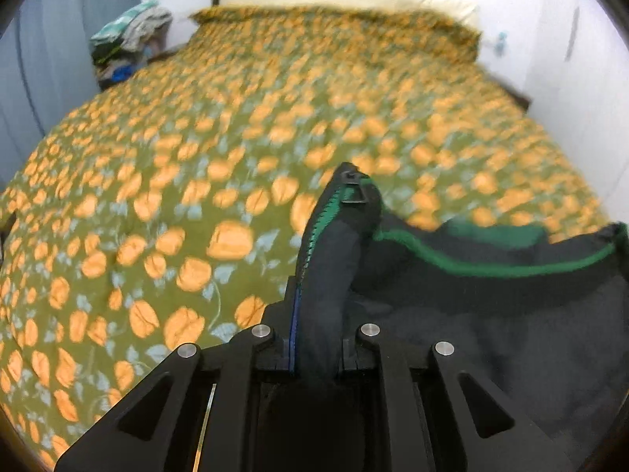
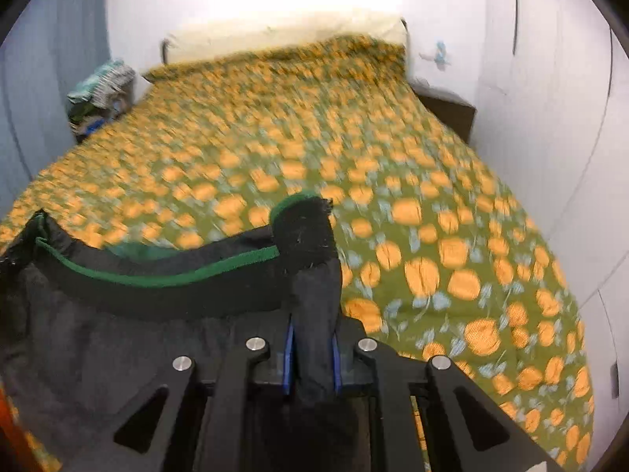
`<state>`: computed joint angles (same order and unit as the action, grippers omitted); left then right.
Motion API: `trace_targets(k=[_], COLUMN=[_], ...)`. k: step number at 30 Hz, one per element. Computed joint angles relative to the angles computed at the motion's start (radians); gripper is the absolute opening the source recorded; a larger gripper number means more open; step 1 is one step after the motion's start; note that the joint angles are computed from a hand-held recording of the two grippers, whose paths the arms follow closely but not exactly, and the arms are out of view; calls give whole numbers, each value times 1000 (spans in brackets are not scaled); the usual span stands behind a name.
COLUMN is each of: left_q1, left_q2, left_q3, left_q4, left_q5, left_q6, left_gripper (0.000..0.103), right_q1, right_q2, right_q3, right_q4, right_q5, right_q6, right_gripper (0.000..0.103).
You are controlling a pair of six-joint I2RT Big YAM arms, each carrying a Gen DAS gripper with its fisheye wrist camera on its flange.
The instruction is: Fold large clothes
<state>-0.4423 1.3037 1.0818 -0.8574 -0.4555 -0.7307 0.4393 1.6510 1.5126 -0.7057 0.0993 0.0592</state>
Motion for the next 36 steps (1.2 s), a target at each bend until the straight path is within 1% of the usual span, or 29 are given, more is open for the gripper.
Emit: trace_targets(k=[1,3,4,6,8,10,12,15,22,28,36], left_q1=[11,17,17,28,46,67,72,76,72,71,71], left_q2=[21,52,59,61,62,53,46,39,45,46,46], left_q3=[-16,-51,-71,-103,-118,-146,-177,-207,-221,-222,-222], left_q4=[16,61,91,148,190,244,297,356,393,393,393], left_q5=[11,20,26,50,85,125,145,154,152,145,144], left_q6=[2,18,25,15,8,3,-11,-19,-23,-20,-19], left_gripper=[15,19,23,27,31,33,34,35,36,36,36], right_q1=[-4,-17,-21,-24,-22,-28,-37,-38,-36,-36,-40], right_q2=[15,57,69,85,88,93,98,95,96,94,93], right_q3=[-9,-31,-44,-93,-123,-136,-151,-173,-185,-197,-201], right_q4=[0,7,15,73,129,160,194,229,261,280,288], right_q5=[5,-12,-18,-41,-38,-52,-74,-89,-89,-92,-102], right_q6=[13,43,50,49,53,69,86,101,110,114,117], right_gripper=[14,14,14,16,17,19,20,20,21,21,21])
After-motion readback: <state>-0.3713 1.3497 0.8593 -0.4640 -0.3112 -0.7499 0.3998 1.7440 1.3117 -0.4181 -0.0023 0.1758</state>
